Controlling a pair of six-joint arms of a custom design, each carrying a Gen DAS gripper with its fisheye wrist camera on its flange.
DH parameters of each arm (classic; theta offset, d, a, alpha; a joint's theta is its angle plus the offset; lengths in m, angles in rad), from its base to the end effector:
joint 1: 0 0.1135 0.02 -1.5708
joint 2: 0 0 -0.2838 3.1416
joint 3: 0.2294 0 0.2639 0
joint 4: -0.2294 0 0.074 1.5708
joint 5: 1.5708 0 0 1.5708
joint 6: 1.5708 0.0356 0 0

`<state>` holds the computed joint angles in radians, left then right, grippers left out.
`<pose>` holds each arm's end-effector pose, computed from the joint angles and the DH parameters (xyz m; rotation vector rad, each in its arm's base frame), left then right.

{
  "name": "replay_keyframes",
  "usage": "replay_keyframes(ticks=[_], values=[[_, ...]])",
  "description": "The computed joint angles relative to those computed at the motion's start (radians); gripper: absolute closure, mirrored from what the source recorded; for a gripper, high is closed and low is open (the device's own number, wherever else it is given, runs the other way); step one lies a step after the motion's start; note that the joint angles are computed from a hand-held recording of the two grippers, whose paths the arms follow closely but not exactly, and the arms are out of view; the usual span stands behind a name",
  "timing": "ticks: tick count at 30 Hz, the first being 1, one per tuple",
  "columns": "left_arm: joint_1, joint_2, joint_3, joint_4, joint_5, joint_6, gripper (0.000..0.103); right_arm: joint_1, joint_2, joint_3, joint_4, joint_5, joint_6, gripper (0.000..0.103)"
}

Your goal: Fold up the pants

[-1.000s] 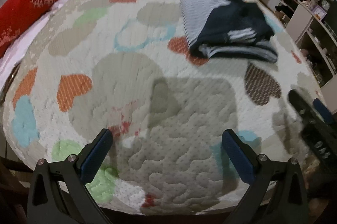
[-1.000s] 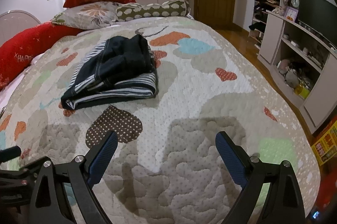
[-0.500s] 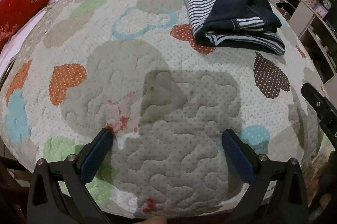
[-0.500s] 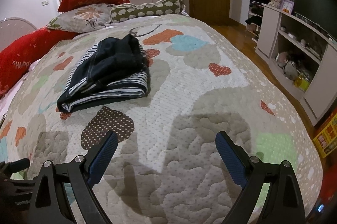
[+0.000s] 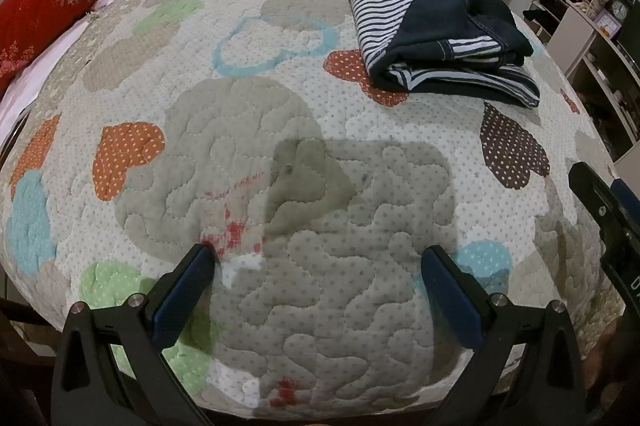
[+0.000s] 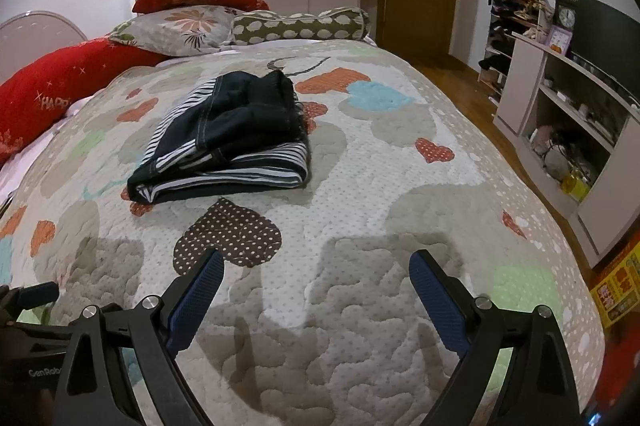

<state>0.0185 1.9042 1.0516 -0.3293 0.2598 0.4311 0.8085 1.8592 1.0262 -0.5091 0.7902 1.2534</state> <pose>0.3684 -0.0023 0.1273 0.6205 2.6263 -0.2251 0.2534 0.2288 0.1393 0.6253 2.2567 -0.2710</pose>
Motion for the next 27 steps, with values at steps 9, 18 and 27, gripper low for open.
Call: replay_keyframes(ticks=[9, 18, 27], values=[[-0.001, -0.009, -0.022, 0.035, 0.000, -0.001, 0.000, -0.006, 0.028, 0.016, 0.001, -0.017, -0.008, 0.007], [0.000, -0.014, -0.035, 0.051, 0.001, -0.003, 0.000, -0.018, 0.049, 0.017, 0.030, -0.067, -0.037, 0.007], [-0.001, -0.020, -0.044, 0.064, -0.001, -0.008, 0.000, -0.038, 0.055, 0.001, 0.050, -0.108, -0.031, 0.007]])
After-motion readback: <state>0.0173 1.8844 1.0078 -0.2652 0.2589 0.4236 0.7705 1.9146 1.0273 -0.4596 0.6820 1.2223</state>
